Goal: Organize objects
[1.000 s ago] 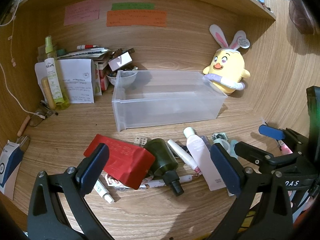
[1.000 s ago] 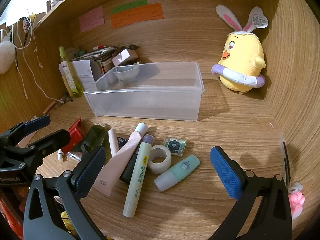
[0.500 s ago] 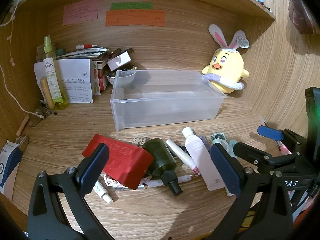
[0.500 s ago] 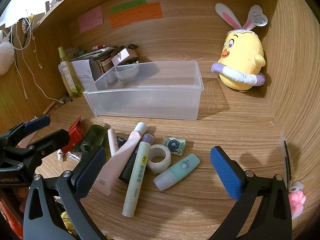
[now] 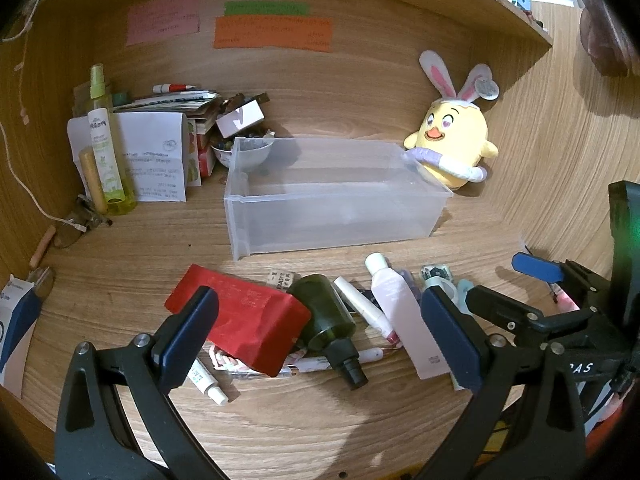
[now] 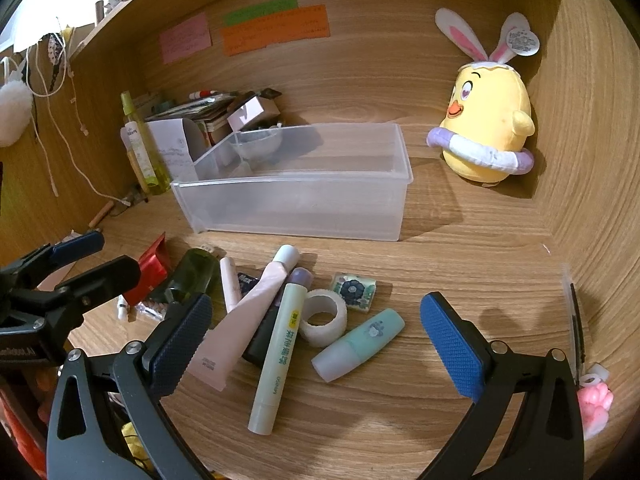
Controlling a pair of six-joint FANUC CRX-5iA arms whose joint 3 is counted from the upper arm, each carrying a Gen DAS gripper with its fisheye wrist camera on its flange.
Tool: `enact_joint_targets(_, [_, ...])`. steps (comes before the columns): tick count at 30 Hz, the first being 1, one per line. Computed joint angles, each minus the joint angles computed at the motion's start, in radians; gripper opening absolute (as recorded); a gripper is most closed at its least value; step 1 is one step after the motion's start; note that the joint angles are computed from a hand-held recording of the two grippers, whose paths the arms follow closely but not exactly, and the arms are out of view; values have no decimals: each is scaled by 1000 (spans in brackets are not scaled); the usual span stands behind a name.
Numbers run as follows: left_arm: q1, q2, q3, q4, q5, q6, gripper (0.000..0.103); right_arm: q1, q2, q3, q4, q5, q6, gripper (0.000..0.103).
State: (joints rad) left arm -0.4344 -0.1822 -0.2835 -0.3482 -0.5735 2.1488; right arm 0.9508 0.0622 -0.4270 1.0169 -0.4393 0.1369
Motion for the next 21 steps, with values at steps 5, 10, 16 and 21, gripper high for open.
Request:
enact_joint_targets(5, [18,-27,-11,-12,-22,-7,85,-10,-6,-5,33,-4,-19,96])
enact_joint_targets(10, [44,-57,-8,-58,-75,23,83,-18,-8,18,-29,-23,26,81])
enact_joint_targets(16, [160,-81,-48,31,-128,-41,72,-35,-6,43,-149,-67,79,66])
enact_joint_targets(21, [274,-67,-125,225,-135,-180,62,-37,16,73,-274,-114,168,57])
